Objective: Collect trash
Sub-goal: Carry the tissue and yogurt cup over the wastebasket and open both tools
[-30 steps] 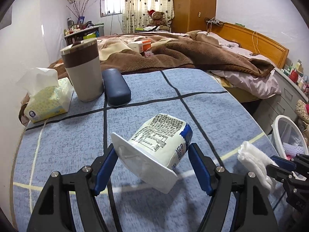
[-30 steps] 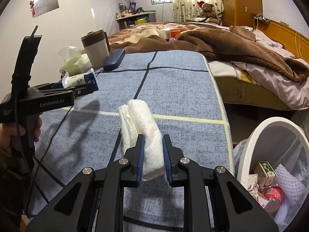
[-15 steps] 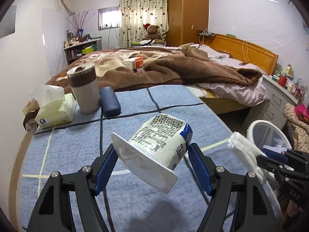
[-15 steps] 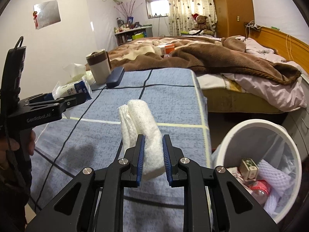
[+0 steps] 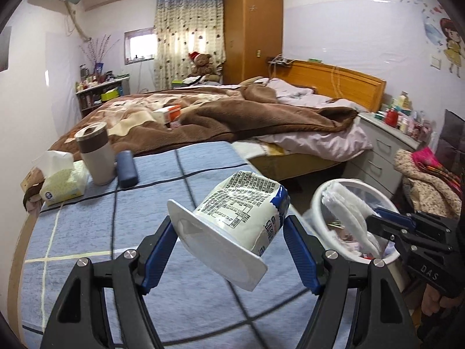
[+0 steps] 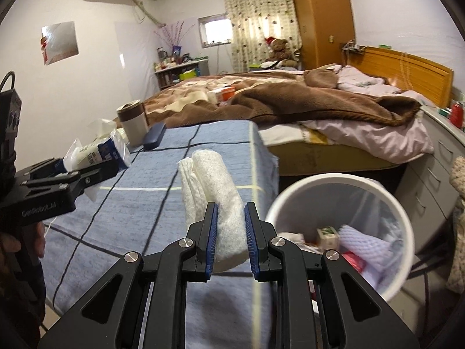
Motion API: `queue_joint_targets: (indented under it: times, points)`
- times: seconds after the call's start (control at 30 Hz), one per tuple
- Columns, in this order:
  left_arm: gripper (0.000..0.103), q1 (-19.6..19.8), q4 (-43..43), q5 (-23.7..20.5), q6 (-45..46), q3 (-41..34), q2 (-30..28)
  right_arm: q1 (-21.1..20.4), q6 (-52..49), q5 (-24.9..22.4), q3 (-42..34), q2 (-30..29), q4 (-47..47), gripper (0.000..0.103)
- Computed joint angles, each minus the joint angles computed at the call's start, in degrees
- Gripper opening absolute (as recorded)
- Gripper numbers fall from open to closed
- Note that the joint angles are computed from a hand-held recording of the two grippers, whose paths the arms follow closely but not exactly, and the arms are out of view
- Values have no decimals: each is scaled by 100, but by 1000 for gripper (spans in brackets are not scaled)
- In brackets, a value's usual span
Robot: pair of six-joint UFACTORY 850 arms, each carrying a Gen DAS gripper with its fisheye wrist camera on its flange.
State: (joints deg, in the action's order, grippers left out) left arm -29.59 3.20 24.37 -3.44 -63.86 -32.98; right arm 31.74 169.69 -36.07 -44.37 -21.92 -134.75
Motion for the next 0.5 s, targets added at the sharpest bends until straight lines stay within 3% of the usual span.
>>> queue_joint_targets:
  times: [0.5]
  points:
    - [76,-673,480,84,-422,-45,-37,-76,-194,-539,692,448,1079,20]
